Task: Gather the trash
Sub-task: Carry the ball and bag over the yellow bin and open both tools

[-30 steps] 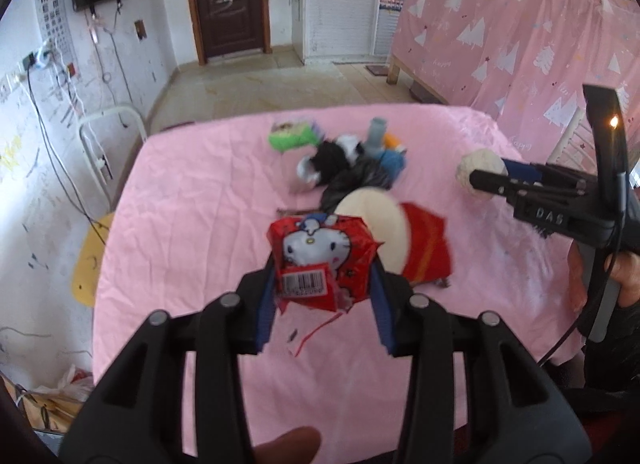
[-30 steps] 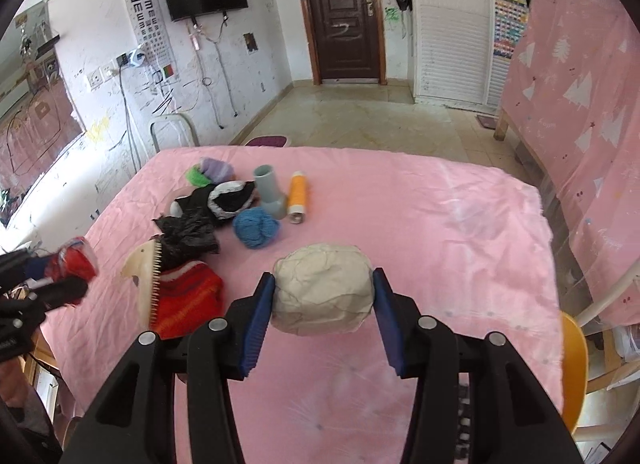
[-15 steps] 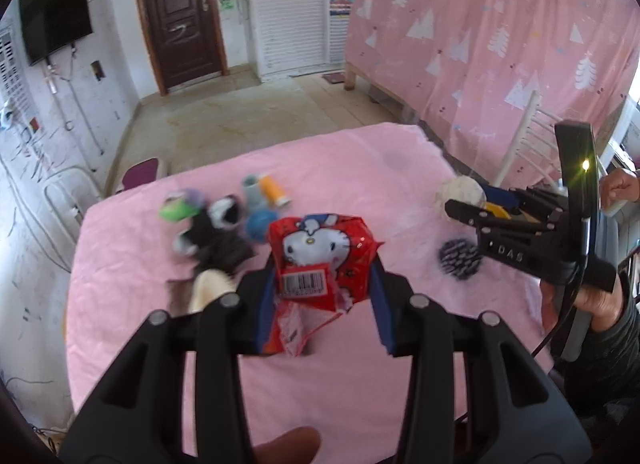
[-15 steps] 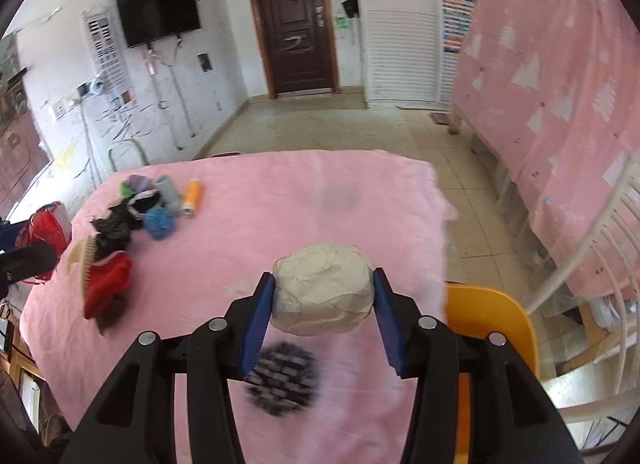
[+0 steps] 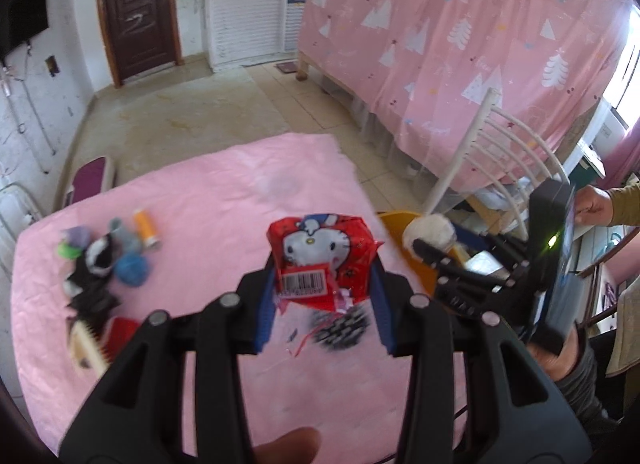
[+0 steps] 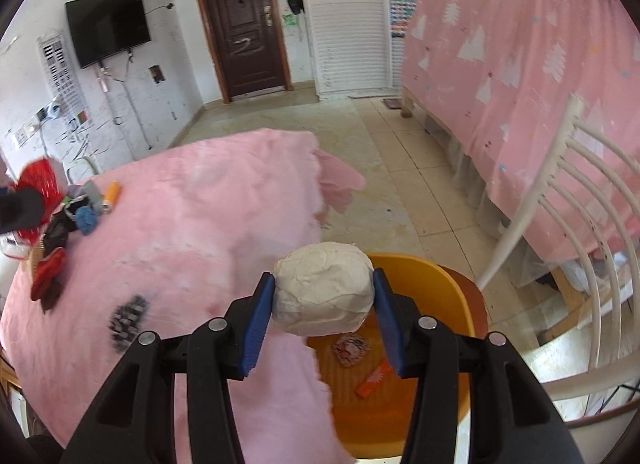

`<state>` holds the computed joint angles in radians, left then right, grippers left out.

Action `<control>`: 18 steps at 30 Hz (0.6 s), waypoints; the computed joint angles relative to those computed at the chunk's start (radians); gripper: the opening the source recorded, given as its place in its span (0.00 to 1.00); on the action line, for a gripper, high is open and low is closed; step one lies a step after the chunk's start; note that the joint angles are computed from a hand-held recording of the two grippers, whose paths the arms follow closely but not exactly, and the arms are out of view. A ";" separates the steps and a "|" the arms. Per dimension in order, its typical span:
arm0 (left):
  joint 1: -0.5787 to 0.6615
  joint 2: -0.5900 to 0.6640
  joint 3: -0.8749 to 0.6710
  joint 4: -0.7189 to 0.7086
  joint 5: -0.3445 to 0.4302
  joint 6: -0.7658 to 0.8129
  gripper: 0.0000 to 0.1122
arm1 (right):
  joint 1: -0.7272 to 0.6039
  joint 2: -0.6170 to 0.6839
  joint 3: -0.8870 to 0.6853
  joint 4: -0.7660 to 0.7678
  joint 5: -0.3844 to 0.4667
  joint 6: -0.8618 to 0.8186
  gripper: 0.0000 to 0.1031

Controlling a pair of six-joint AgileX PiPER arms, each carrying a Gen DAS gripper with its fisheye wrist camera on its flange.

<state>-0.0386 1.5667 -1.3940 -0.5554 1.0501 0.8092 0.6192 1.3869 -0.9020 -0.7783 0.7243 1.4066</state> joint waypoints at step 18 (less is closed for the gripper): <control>-0.343 0.164 -0.076 0.046 -0.083 -0.249 0.39 | -0.188 -0.049 0.210 0.047 -0.233 0.006 0.39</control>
